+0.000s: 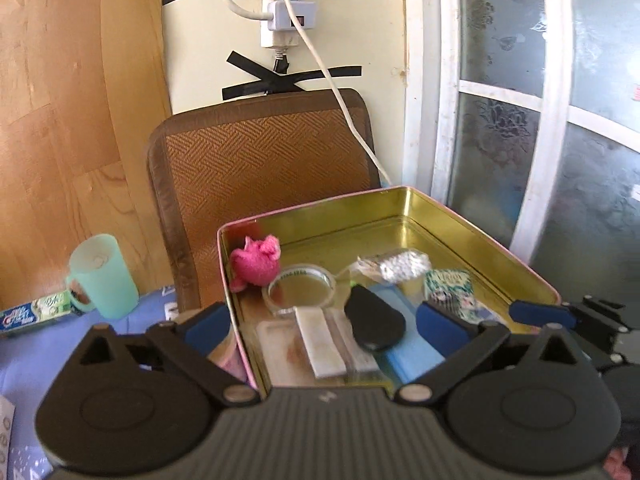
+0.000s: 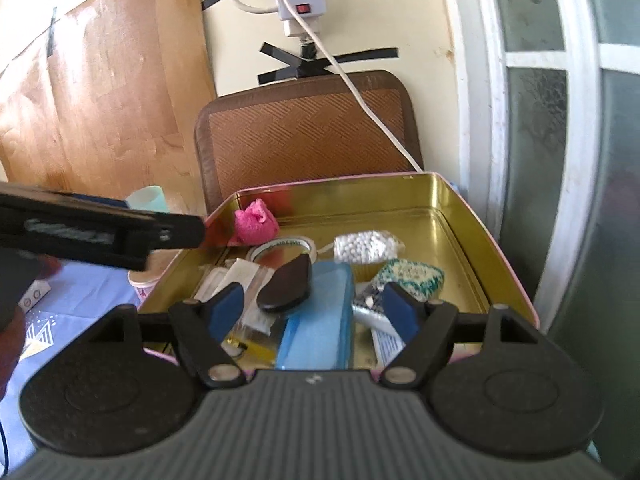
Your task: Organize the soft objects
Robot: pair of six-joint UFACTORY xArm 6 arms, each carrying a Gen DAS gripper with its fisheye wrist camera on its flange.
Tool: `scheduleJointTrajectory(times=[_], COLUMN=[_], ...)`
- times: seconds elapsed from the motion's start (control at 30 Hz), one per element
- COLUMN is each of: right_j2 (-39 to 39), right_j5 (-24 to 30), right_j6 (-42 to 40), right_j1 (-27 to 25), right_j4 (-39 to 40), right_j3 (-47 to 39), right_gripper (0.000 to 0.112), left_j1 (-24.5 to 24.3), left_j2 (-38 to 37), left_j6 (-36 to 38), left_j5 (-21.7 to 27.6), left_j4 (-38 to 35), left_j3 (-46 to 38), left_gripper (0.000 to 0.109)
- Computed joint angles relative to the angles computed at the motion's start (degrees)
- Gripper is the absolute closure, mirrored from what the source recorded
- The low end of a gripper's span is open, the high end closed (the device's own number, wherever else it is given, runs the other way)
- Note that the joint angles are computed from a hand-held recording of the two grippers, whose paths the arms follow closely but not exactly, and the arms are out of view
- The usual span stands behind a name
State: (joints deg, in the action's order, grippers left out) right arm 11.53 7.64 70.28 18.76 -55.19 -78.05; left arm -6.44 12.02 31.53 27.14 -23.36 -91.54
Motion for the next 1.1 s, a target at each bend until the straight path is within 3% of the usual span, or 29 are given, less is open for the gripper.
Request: scheduleJointTrajectory(times=[0.13, 0.23, 0.33, 0.53, 0.83, 1.1], right_j2=[-2.6, -4.9, -6.8, -9.9, -13.3, -13.5], right_j5=[0.6, 0.7, 1.4, 3.8, 7.2, 9.8], right_j6=[-2.8, -0.6, 2.0, 4.0, 5.1, 5.2], right_j1=[0.9, 1.7, 2.8, 5.9, 10.2, 14.3], right_j4=[6.2, 4.5, 2.2, 0.6, 0.8, 1.5], right_j3=[3.0, 5.0, 6.7, 9.5, 12.4, 13.0], right_gripper=[0.033, 0.031, 0.03, 0.027, 0.023, 0.023], left_j1=[0.3, 0.7, 2.0, 2.1, 4.2, 7.4], left_j2=[-5.0, -9.0, -11.7, -18.7, -27.4, -32.4], left_j6=[2.2, 6.7, 12.6, 15.4, 20.9, 23.2], left_j5=[-1.1, -2.8, 1.4, -3.0, -5.1, -0.7], left_j4=[-1.9, -7.6, -13.0, -12.3, -15.4, -18.3], left_j3=[5.6, 10.3, 12.3, 21.2, 30.2, 34.7], left_gripper=[0.006, 0.006, 0.006, 0.006, 0.006, 0.006])
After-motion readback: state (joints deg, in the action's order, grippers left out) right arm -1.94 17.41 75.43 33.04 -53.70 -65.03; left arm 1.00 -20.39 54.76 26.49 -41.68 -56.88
